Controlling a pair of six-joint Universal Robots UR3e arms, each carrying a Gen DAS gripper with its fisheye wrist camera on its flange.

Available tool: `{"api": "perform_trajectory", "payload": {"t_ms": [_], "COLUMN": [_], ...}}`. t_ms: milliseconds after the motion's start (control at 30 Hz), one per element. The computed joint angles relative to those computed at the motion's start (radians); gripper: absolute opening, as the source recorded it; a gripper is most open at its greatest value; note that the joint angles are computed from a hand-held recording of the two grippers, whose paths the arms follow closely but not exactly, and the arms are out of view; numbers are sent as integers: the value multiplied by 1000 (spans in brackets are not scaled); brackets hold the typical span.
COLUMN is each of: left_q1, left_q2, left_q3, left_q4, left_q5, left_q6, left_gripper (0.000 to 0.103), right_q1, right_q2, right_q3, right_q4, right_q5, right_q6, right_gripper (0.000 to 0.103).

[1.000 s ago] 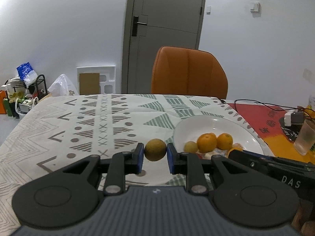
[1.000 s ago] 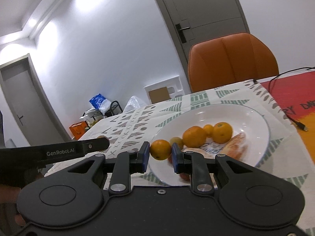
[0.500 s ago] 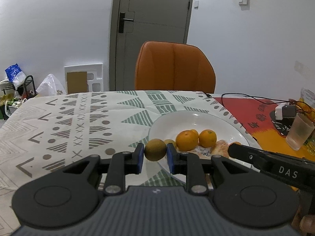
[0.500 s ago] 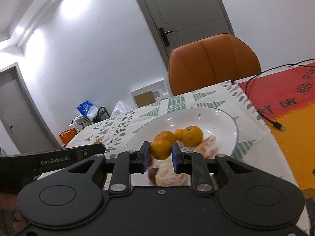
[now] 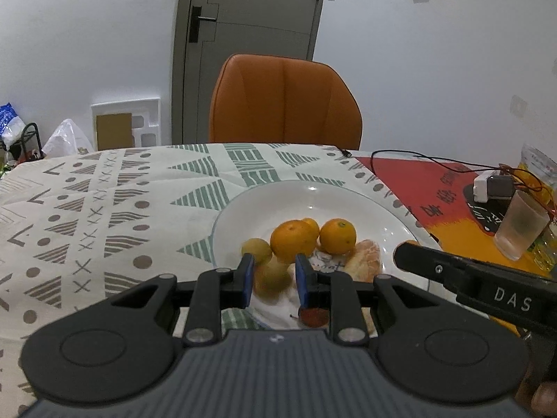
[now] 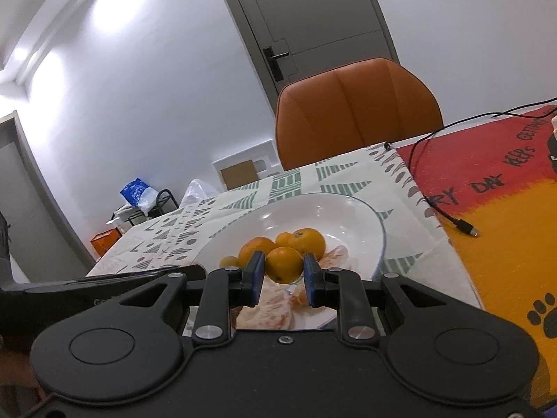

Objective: Organize fruits
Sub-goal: 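Carry both fruits onto the white plate and open both grippers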

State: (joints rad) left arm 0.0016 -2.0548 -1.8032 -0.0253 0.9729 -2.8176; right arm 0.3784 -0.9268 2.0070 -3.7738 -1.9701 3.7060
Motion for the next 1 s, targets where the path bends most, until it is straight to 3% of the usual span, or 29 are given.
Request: {"api": "perform_trajectory", "payload": {"t_ms": [467,567,633,1000], "left_q1": [41,58,70,132], "left_q2": [-9,-2,8,77], "left_q3": [38,36,26,-65], "left_q4": [-39,-48,-49,4], "left_q5": [26,24,19,-6], "left_q6": [-6,1,3,2], "left_gripper": [28,30,35,77], "right_q1": [-30,-26,-26,27], "right_q2": [50,68,65,32], "right_q3": [-71,-96,-102,-110], "right_q4": [17,3,24,101], "right_q5": [46,48,59,9], "right_q6": [-2,-10,-11,22], "right_gripper": [23,34,43,43]}}
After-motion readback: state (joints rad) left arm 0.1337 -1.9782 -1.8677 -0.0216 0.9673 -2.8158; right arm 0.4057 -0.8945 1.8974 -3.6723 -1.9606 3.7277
